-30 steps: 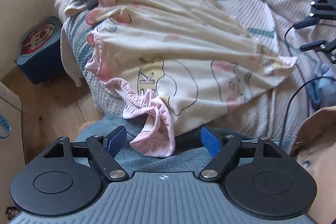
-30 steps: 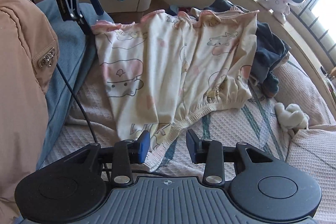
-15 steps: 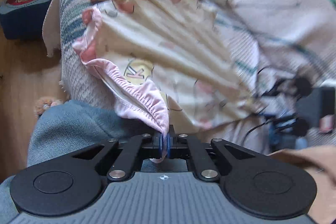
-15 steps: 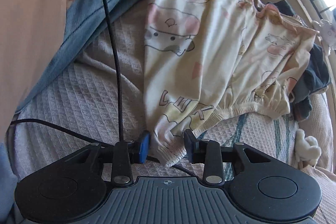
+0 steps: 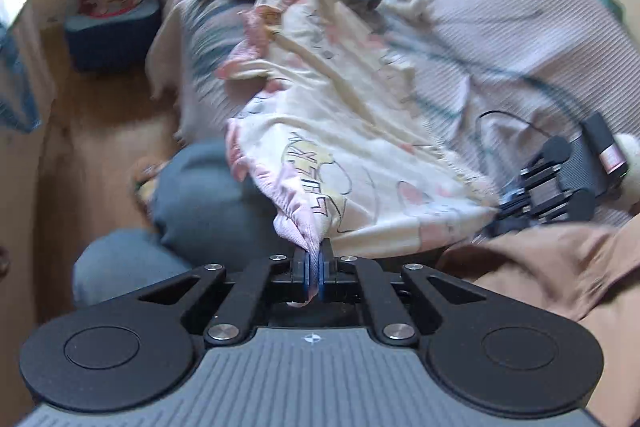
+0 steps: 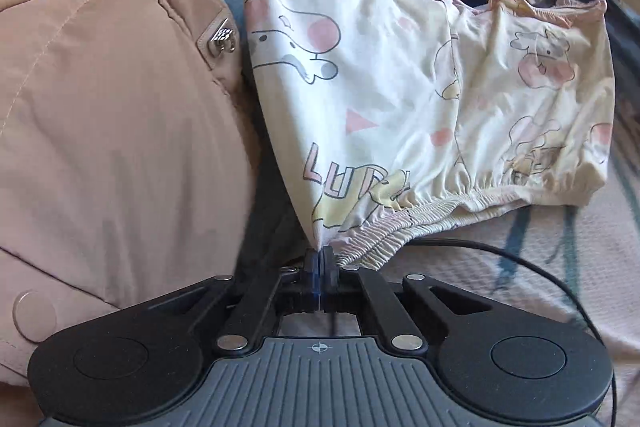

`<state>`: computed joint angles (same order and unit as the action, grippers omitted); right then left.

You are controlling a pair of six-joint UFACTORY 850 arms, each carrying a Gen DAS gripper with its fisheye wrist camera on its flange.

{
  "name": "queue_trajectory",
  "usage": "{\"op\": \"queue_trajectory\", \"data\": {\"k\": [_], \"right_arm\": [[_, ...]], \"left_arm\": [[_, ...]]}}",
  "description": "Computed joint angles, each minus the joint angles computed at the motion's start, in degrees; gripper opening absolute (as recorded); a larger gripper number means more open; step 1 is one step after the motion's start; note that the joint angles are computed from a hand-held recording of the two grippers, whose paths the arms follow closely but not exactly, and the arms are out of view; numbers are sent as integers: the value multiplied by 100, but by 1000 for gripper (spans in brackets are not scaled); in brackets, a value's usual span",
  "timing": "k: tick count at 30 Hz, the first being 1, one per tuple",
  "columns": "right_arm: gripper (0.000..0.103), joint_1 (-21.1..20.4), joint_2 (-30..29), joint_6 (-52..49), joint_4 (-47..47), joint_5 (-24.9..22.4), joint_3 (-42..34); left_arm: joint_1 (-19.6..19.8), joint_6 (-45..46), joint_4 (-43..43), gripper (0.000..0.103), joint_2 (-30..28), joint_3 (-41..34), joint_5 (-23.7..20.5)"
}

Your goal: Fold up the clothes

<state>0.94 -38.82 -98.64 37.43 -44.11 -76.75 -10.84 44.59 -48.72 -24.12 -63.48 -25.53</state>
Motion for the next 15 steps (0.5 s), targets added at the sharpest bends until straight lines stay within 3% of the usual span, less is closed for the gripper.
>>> {"op": "queue_trajectory", "data": {"k": [3, 6, 8, 10, 15], "right_arm": [[4, 18, -138, 173, 86, 46, -48], [10, -73, -154, 193, 378, 88, -278], [20, -190, -90, -71, 949, 165, -413], [40, -365, -163, -160, 1567, 273, -616], [42, -597, -728, 9, 2852, 676, -1389]], "left_arm": [[66, -538, 348, 4, -135, 12, -1], [144, -1077, 711, 22, -70, -31, 194], [231, -1063, 635, 36, 29, -91, 256], [271, -950, 527, 42, 73, -238, 323], [176, -646, 601, 62, -518, -1334, 373]]}}
